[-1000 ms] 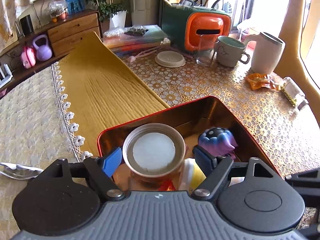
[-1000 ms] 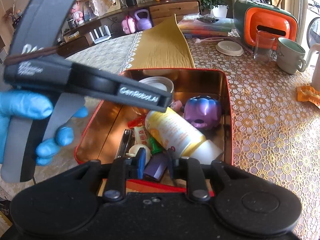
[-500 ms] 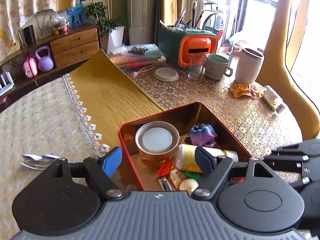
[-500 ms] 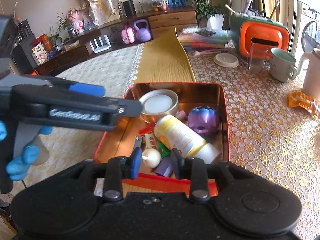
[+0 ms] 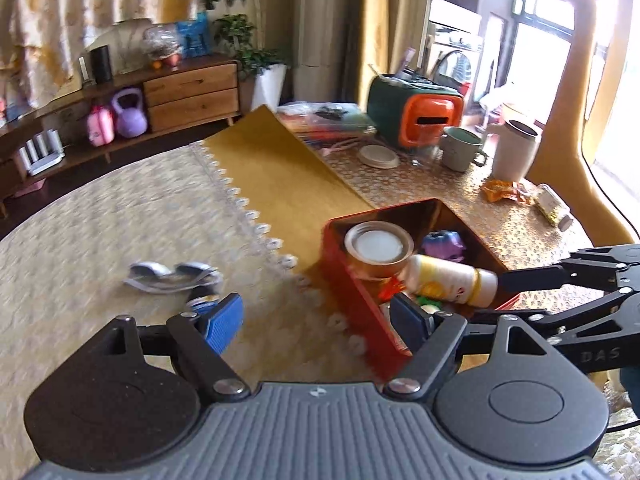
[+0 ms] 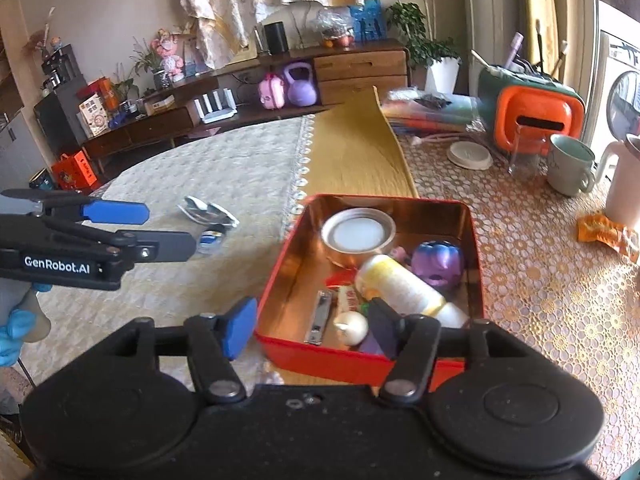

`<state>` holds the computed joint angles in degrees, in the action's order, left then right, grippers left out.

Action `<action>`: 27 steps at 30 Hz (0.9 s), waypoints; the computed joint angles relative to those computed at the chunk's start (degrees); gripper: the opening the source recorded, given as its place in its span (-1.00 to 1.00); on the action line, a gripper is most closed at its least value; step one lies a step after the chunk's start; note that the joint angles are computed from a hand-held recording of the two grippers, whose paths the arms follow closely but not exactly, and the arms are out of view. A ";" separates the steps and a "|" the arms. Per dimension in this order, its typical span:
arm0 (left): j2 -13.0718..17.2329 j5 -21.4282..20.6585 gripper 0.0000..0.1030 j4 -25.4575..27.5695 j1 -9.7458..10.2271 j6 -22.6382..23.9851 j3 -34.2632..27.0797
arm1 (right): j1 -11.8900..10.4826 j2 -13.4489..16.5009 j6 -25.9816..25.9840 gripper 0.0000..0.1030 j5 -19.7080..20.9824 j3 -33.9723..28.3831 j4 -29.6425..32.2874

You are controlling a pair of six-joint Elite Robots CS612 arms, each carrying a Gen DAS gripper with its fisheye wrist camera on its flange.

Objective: Organize rigid objects
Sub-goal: 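Move both tools back toward the white sunglasses on the table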

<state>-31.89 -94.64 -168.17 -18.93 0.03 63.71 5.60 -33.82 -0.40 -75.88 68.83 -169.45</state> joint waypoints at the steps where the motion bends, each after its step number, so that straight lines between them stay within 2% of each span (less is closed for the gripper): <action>1: -0.26 0.22 0.56 -0.44 0.22 -0.38 0.54 | 0.18 -0.12 -0.21 0.26 -0.07 0.16 -0.17; 9: -1.72 1.72 0.56 -3.18 1.83 -1.62 4.13 | 1.56 -0.08 -0.84 0.53 -0.23 -0.21 -0.46; 13: -1.77 2.46 0.63 -3.89 2.54 -2.12 4.84 | 2.24 0.31 -0.85 0.65 -0.30 -0.98 0.08; 18: -1.02 4.76 0.67 -4.28 3.14 -2.71 4.36 | 2.91 1.28 -1.08 0.97 0.62 -2.33 -0.25; 27: 1.69 7.12 0.68 -2.31 4.43 -4.07 0.48 | 4.62 3.83 -3.66 1.00 0.19 -7.30 3.47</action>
